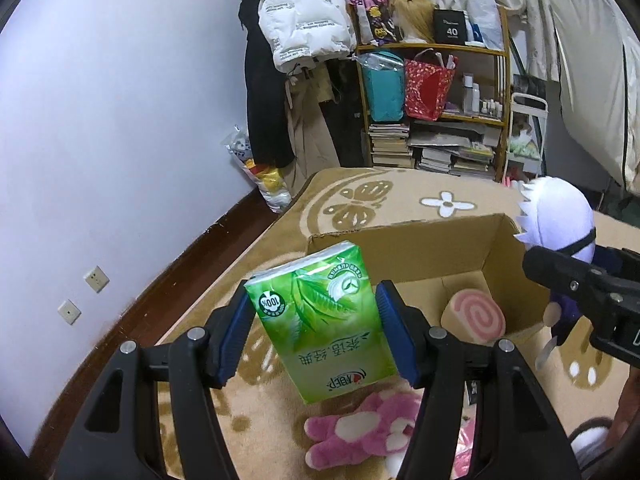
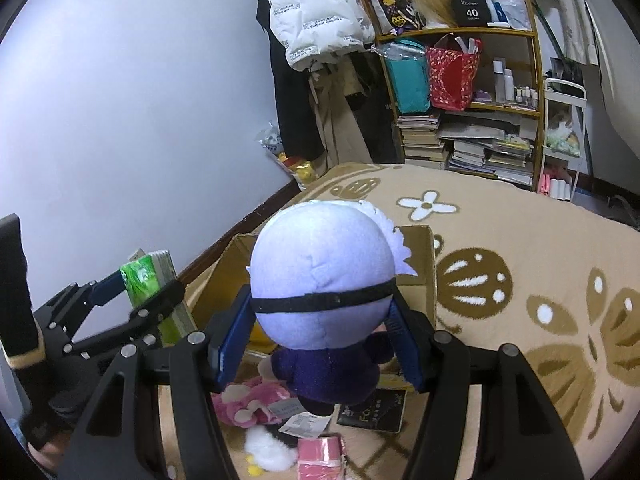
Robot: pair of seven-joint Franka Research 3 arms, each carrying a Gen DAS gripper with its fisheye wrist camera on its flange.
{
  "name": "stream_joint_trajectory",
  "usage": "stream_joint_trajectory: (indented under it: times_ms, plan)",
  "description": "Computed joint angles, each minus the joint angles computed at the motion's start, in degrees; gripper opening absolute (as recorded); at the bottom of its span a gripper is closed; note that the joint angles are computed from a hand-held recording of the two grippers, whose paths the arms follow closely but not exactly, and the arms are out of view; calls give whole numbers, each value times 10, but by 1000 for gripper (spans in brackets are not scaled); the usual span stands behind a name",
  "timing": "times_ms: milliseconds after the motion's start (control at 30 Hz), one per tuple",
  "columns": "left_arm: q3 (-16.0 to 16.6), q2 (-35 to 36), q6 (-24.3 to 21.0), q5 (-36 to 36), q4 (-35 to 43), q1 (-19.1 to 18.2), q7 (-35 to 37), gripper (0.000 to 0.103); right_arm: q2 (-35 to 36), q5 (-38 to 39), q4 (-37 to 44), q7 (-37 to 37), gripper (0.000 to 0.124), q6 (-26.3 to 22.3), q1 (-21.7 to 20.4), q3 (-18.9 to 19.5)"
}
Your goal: Organize soft objects
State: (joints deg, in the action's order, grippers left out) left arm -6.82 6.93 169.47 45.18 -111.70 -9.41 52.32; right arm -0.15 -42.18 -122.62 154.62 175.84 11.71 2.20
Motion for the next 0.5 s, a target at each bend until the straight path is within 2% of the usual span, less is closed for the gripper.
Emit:
stream_joint_trajectory:
  times_ms: [167,500]
  plan:
    - [8,27,-11,21,31,-8,-4,60,21,23,27,-39,67,-6,6,-8]
    - [8,85,-16,-44,90,-15,58,61,57,127,47,-142,67,-2,41,-42]
